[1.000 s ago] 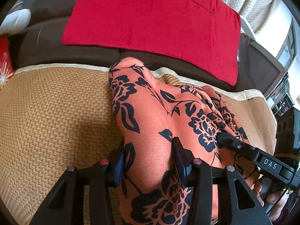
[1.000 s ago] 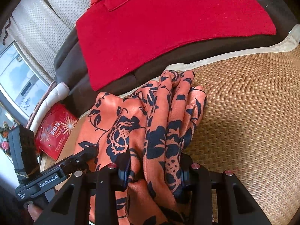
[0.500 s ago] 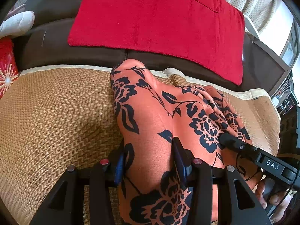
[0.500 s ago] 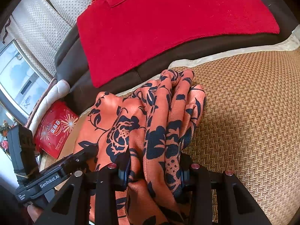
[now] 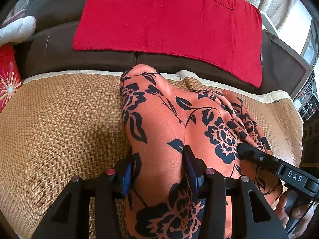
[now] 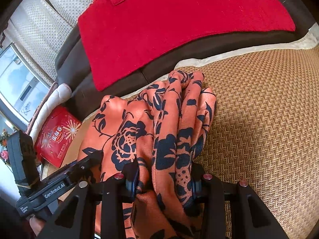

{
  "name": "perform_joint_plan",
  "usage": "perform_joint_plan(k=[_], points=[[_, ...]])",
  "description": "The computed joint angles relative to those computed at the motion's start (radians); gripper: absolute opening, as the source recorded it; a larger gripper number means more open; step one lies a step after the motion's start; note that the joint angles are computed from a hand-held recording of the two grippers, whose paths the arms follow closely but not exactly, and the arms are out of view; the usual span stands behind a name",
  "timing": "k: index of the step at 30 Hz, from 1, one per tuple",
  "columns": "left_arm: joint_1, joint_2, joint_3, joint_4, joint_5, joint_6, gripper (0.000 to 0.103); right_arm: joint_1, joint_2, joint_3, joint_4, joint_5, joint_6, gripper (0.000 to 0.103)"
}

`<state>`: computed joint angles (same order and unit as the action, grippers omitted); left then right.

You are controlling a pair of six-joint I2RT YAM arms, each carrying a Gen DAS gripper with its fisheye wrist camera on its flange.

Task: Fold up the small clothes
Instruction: 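Press the folded blouse flat with both tools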

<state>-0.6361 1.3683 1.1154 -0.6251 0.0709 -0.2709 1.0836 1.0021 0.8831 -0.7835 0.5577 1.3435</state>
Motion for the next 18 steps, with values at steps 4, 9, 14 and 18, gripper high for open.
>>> perform_joint_plan(k=[4, 9, 14, 18], points=[[-0.024, 0.002, 0.015, -0.007, -0.025, -0.016, 0.048, 0.047, 0.031, 0.038, -0.04, 0.06, 0.032, 0.041], [-0.051, 0.009, 0.022, -0.01, -0.055, -0.024, 0.048, 0.078, 0.074, 0.065, -0.077, 0.09, 0.058, 0.041], [-0.084, 0.019, 0.04, -0.024, -0.093, -0.03, 0.048, 0.052, 0.068, 0.047, -0.059, 0.048, 0.064, 0.041], [-0.101, 0.04, 0.06, -0.033, -0.113, -0.034, 0.049, 0.039, 0.074, 0.049, -0.061, 0.026, 0.068, 0.046]])
